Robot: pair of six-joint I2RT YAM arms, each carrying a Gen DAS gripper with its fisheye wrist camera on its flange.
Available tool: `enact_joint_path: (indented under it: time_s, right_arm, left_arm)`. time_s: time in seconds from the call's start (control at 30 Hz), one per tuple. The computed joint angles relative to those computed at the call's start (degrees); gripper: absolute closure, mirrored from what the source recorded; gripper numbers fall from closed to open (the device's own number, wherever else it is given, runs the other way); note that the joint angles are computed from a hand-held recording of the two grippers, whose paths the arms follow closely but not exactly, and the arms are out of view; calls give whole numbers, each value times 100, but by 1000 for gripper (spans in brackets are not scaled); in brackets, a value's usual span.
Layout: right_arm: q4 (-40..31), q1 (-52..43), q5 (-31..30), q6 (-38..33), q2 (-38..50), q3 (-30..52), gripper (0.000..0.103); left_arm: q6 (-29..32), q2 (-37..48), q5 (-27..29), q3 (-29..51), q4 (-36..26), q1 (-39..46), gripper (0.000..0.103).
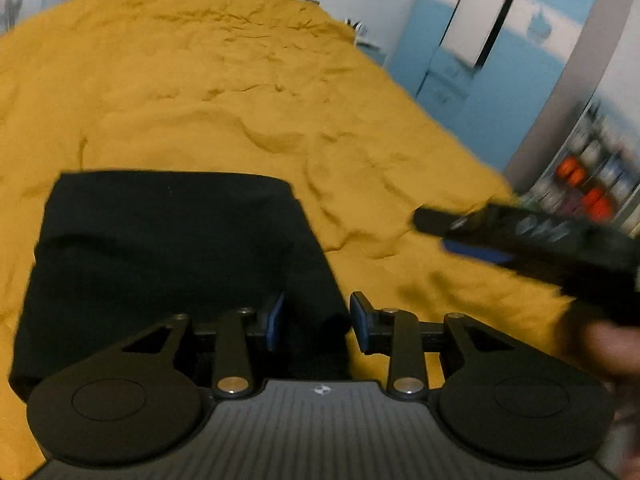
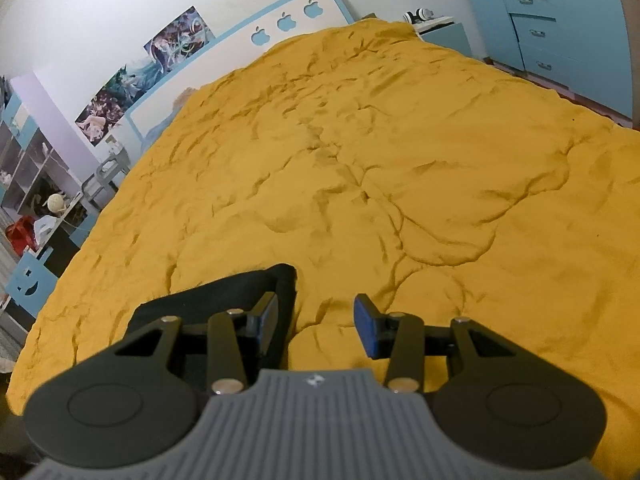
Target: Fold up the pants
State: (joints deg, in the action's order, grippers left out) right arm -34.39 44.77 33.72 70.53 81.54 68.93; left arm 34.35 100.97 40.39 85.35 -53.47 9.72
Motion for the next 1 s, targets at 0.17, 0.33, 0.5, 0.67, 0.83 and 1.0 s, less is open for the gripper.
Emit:
enact_joint_path:
  time_s: [0.17,0.33,0.5,0.67,0.83,1.0]
  right_arm:
    - [568,-26,-387,-125,30,-152,64]
    - [1033,49,-699,-340,180,-165,64]
    - [1441,156,-899,-401,378,-142,64]
    - [1636,188,-1144,-424,634,-73,64]
    - [1828,154,-1402,-466,795,-78,89]
    - [2168,354,-774,-564,340,-291,96]
  left_arm:
    - [222,112,574,460,-433,780,60]
    - [-226,530,687,1025,-259,1518,47]
    - [-686,1168,508,1660,-355,1940,46]
    - [-710,1549,515,1881,-491,1993,41]
    - [-443,1981,576,2218,-1037,1913,56]
    - [-176,1980,1498,2382,-1370,2275,90]
